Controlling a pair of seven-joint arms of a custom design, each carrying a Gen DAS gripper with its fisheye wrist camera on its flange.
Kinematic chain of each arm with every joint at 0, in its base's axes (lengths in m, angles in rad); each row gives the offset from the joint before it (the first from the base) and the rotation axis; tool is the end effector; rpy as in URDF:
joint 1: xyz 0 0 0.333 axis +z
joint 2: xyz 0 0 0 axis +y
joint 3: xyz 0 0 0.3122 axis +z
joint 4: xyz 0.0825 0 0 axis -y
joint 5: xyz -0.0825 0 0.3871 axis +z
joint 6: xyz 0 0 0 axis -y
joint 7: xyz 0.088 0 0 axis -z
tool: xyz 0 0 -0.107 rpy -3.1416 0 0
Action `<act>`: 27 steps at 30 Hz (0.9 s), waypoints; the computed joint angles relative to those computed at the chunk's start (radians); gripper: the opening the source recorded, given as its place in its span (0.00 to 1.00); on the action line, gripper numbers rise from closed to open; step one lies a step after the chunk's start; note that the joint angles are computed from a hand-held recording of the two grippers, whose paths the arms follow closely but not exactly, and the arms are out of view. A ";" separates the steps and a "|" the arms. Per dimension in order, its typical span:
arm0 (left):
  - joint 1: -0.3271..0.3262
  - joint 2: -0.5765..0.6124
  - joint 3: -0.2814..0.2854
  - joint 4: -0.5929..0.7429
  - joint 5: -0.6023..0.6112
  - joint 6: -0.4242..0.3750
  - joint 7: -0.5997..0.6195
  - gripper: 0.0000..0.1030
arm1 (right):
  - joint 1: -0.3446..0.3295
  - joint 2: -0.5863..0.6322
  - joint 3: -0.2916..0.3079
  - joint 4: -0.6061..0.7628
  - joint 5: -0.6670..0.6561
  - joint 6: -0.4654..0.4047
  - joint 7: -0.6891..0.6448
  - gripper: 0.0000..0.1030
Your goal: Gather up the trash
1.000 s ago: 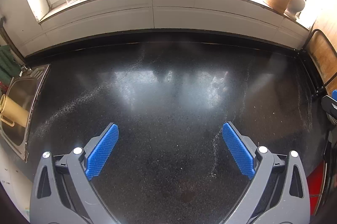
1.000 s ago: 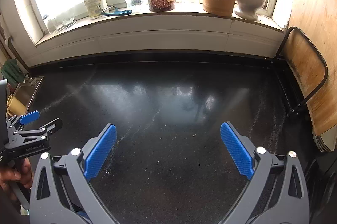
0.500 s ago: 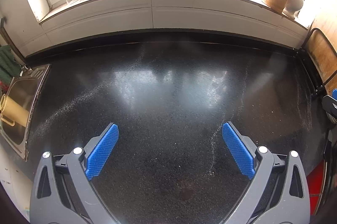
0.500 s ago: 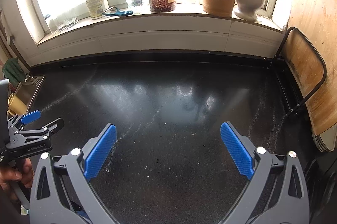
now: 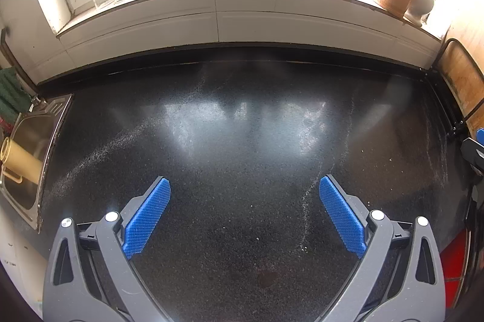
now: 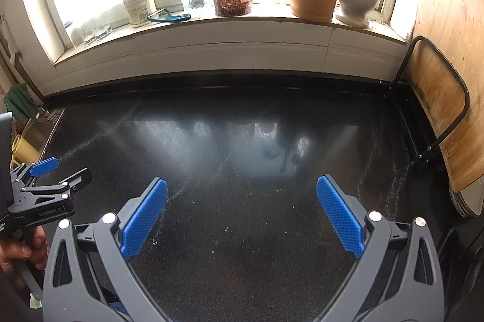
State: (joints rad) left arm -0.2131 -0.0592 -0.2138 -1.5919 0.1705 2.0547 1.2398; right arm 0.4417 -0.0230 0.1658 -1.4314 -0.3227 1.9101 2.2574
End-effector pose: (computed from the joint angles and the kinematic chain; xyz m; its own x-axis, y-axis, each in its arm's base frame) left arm 0.5278 -0.2349 0.6979 -0.1341 -0.9909 -0.0129 -0.8442 0.1210 -0.5222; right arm 0.4818 0.3092 0.7431 -0.0334 -0.9982 -0.0488 -0.8274 0.0551 -0.5590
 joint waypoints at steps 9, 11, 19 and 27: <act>0.000 -0.003 -0.001 -0.005 0.000 0.003 0.002 0.93 | 0.000 0.001 -0.001 0.000 0.004 0.001 0.000 0.93; 0.001 -0.004 0.000 -0.006 -0.001 0.003 0.003 0.93 | 0.000 0.003 -0.002 0.001 0.008 0.001 -0.002 0.93; 0.003 0.015 0.001 0.009 0.009 -0.001 -0.001 0.93 | 0.000 0.013 -0.006 0.003 0.019 0.007 -0.011 0.93; 0.005 0.047 0.002 0.021 0.019 0.013 -0.003 0.93 | -0.007 0.016 -0.016 -0.020 0.036 0.035 -0.023 0.93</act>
State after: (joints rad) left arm -0.2082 -0.0121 -0.2113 -1.5711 0.1899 2.0678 1.2369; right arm 0.4349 -0.0069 0.1497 -1.4518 -0.2868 1.9455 2.2342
